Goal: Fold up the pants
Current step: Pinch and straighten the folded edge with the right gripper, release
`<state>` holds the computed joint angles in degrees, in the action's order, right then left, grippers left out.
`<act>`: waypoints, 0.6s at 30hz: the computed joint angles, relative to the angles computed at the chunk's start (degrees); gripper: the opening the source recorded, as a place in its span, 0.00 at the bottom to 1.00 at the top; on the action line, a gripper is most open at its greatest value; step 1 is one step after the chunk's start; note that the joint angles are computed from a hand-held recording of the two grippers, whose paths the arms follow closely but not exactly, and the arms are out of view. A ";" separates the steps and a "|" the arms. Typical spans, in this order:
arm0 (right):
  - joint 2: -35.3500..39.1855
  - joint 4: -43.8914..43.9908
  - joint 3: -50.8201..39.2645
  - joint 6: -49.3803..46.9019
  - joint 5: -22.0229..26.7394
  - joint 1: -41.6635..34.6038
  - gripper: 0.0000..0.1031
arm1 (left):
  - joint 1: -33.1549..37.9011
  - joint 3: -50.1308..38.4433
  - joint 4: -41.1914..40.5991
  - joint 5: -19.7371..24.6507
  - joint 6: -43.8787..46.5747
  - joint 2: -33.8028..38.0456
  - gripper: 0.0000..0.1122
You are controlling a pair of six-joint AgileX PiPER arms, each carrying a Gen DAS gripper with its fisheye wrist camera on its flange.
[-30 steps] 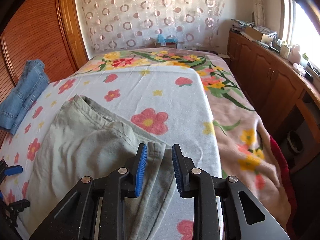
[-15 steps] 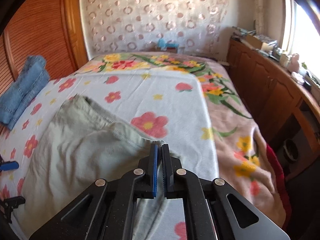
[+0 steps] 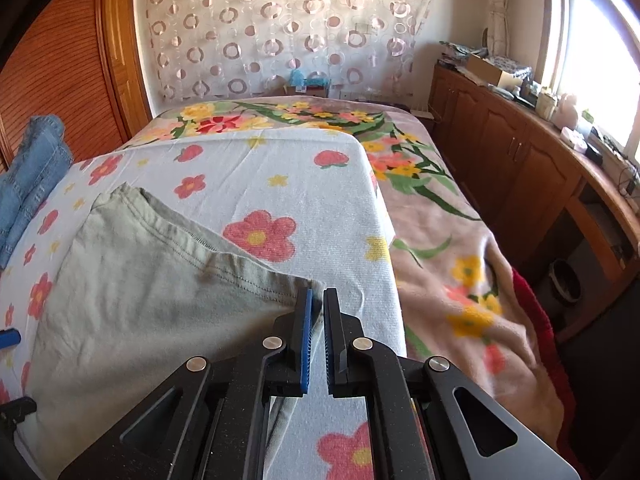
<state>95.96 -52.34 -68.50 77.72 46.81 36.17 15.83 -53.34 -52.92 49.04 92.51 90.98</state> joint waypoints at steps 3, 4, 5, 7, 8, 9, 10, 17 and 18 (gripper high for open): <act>-0.93 -1.07 -0.21 0.48 1.77 2.49 0.21 | -0.01 -0.03 0.01 0.00 -0.01 0.02 0.74; -1.95 -1.53 0.67 1.37 1.97 3.55 0.28 | -0.01 -0.03 0.01 0.00 -0.01 0.02 0.74; -2.44 -2.02 1.32 2.39 2.10 4.63 0.32 | 0.01 -0.04 0.00 0.01 0.02 0.04 0.74; -4.07 -2.89 3.59 4.63 2.29 7.52 0.35 | 0.01 -0.04 0.00 0.01 0.02 0.04 0.74; -4.80 -3.33 4.74 5.90 2.38 9.10 0.37 | 0.01 -0.04 0.00 0.01 0.02 0.04 0.74; -5.52 -4.02 6.15 7.67 2.27 10.58 0.39 | -0.03 0.00 -0.06 -0.04 0.08 0.06 0.74; -6.01 -4.40 7.38 9.21 1.91 12.09 0.42 | 0.00 -0.05 -0.01 0.00 0.06 0.07 0.74; -8.17 -5.11 12.61 17.84 5.09 23.58 0.43 | -0.03 -0.06 -0.02 -0.01 0.05 0.11 0.74; -8.65 -5.64 13.44 19.79 5.88 25.30 0.43 | 0.00 -0.06 -0.01 0.02 0.07 0.10 0.74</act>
